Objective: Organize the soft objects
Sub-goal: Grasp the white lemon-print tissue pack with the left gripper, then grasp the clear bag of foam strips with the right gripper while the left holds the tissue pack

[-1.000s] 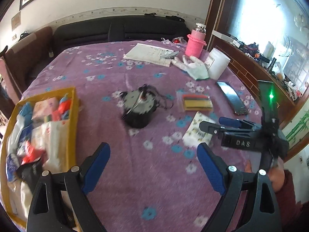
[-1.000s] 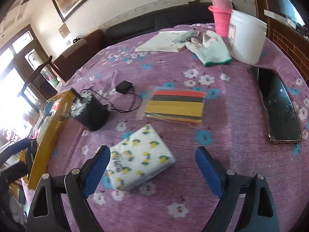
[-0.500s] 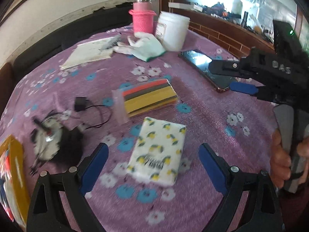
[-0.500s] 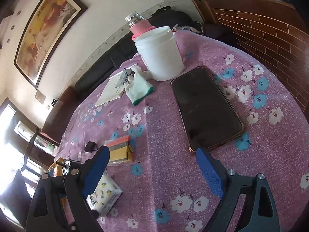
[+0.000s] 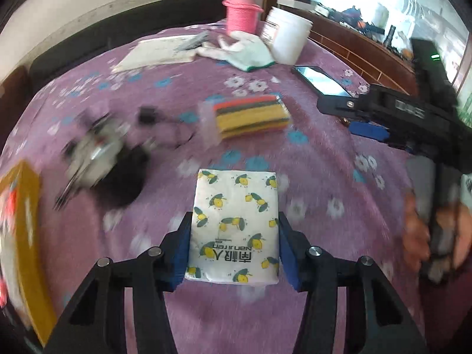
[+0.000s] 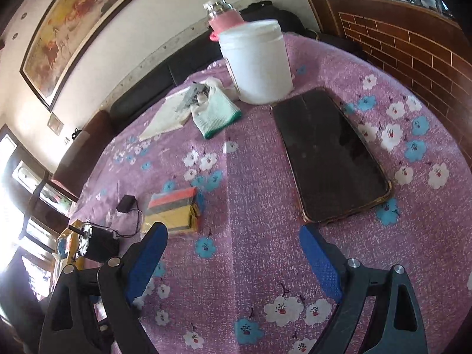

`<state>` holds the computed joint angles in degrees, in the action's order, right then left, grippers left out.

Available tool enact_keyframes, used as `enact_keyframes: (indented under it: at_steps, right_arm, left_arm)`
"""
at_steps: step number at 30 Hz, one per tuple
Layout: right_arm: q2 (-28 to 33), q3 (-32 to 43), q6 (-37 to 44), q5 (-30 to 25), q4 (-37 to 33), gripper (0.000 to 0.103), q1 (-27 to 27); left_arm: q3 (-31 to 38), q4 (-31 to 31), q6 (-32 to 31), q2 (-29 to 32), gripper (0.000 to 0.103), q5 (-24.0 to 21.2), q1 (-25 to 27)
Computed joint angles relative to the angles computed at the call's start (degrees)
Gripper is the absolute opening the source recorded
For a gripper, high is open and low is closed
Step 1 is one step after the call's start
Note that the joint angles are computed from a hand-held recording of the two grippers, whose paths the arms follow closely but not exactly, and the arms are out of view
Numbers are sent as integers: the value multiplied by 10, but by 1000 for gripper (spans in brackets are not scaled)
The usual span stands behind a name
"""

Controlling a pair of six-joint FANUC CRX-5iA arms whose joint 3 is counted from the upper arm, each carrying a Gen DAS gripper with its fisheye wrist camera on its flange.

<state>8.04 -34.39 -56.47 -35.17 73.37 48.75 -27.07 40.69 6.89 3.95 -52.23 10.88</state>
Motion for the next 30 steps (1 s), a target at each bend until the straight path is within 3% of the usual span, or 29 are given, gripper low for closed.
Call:
enact_keyframes:
  at_steps: [2,4,6,8,9,13,17,23,27,29,30]
  right_arm:
    - [3,2,2,6,-1,93,-1]
    - [13,17,36,-12,-28,94,10]
    - [26,37,75,-36,-60,95,22]
    - [39,56,111,-54,-83,95,32]
    - [42,60,122,-54,-85,95,32]
    - [49,74,152,-71,-103,95,41]
    - [56,123,272,-61,-179,95,39]
    - [123,281,503,-112,-310,95,10]
    - [215,432,657,-193,-407,95,-12]
    - [261,501,715,-240,-435,91,-15]
    - [287,542,746,-275,-451,82,-15]
  left_arm:
    - [-5,-4,1,-7,52,-26,28]
    - [-23,-1,-6,-18,55,-18,48]
    - [-38,8,-17,-19,70,-8,57]
    - [-59,48,-47,-20,74,3,63]
    - [-68,60,-57,-22,82,14,61]
    - [-54,64,-54,-4,92,-26,72]
    - [-39,68,-53,16,102,-72,84]
    - [-41,69,-52,15,102,-67,80]
    - [-43,69,-53,13,102,-62,77]
    - [-42,71,-52,14,102,-65,78]
    - [-42,71,-52,14,102,-66,79]
